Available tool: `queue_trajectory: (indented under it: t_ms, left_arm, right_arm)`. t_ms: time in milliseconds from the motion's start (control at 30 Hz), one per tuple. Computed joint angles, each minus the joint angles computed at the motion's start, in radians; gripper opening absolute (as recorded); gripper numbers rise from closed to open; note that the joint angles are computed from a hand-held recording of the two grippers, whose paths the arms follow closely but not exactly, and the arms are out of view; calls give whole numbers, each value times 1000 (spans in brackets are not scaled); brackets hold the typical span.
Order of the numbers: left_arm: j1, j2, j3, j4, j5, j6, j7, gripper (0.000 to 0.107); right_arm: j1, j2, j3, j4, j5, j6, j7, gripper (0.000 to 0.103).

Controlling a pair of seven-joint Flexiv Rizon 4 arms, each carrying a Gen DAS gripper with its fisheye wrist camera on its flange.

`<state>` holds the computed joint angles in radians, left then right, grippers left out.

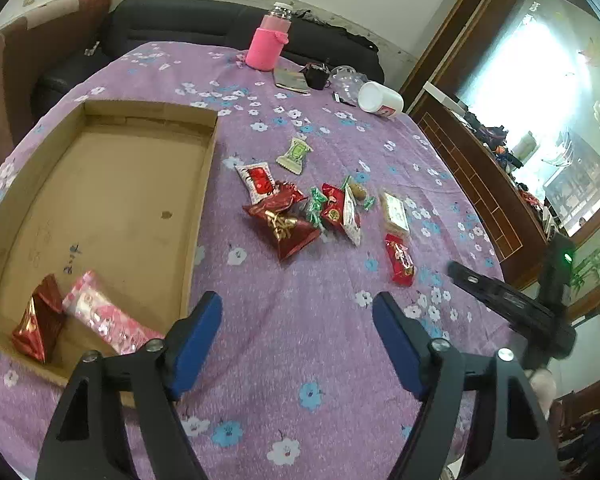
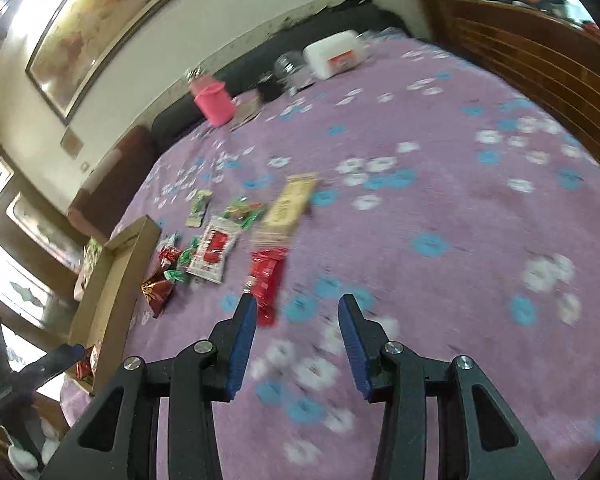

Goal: Organize snacks
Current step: 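Grasp the red packet with the right tool while the left tool grasps the cream biscuit pack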

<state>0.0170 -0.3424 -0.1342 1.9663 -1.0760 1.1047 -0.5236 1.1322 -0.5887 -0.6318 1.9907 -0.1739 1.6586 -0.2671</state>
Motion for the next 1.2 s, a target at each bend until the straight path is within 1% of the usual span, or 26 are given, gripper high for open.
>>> queue_trajectory:
  t_ms: [33,167,200,233,267,300,333,367,400,433,500,533,567,667,733,767,833,900,933,1033,1067,1100,1200]
  left_arm:
    - [-2,-6,0,-10,10,-2,-6,76]
    - [-11,-29,-12,-55,47,3,-5,76]
    - [-13,-41,-18,-73,58,6,-6,76]
    - [-17,-52,-22,-90,75,10,-14,76]
    - [-22,-66,-25,-109,98,14,-21,76]
    - [-25,-78,-32,-123,114,20,-22,76]
    - [-32,-95,-37,-142,137,34,-31,76]
    - [-35,-106,-43,-153,154,43,-41,76]
    - [-38,-123,-50,-172,174,43,-51,75]
    - [-38,-138,-60,-188,192,40,-54,72]
    - [-63,-178,-52,-231,275,49,-101,71]
    - [-74,-198,-53,-252,317,58,-111,71]
    - [-78,-214,-57,-267,350,64,-117,71]
    - [-117,-286,-32,-345,476,88,-189,71]
    - [-163,-332,24,-413,570,76,-282,71]
    - [-163,-337,22,-422,589,73,-299,71]
    - [-129,-327,-47,-410,586,83,-271,71]
    - [-123,-324,-88,-414,600,83,-251,71]
    - [-135,-335,-87,-438,619,61,-255,71]
    - [-182,-387,-59,-533,684,5,-284,71]
    - [-205,-419,-36,-589,714,-28,-306,71]
    - [-228,-452,-7,-647,743,-66,-339,71]
    - [-246,-506,12,-733,793,-129,-376,71]
  right_arm:
    - [-49,-16,51,-46,-13,-22,-11,45]
    - [-179,-67,185,-177,-86,-104,-28,45]
    - [-201,-74,207,-194,-103,-120,-30,45]
    - [-234,-85,247,-227,-123,-162,-40,45]
    - [-242,-93,259,-244,-123,-192,-52,45]
    - [-235,-92,239,-235,-183,-191,-8,40]
    - [-242,-89,252,-239,-178,-212,-25,29]
    - [-244,-85,254,-228,-190,-200,-14,20]
    - [-248,-78,257,-214,-197,-185,-1,20]
    - [-230,-68,234,-188,-209,-169,28,19]
    - [-171,-50,156,-125,-238,-132,94,20]
    - [-148,-42,125,-93,-247,-100,122,20]
    - [-111,-37,78,-44,-238,-38,152,20]
    - [-33,-43,-4,32,-160,71,157,20]
    - [14,-51,-50,66,-107,120,147,20]
    - [30,-57,-65,76,-81,141,139,20]
    - [58,-70,-98,89,-30,174,124,20]
    - [63,-74,-104,94,13,191,112,20]
    - [60,-75,-100,100,40,213,108,20]
    - [90,-87,-125,128,133,298,84,20]
    - [91,-88,-123,133,160,320,76,21]
    - [89,-85,-116,138,182,335,68,21]
    - [34,-75,-45,136,220,383,50,22]
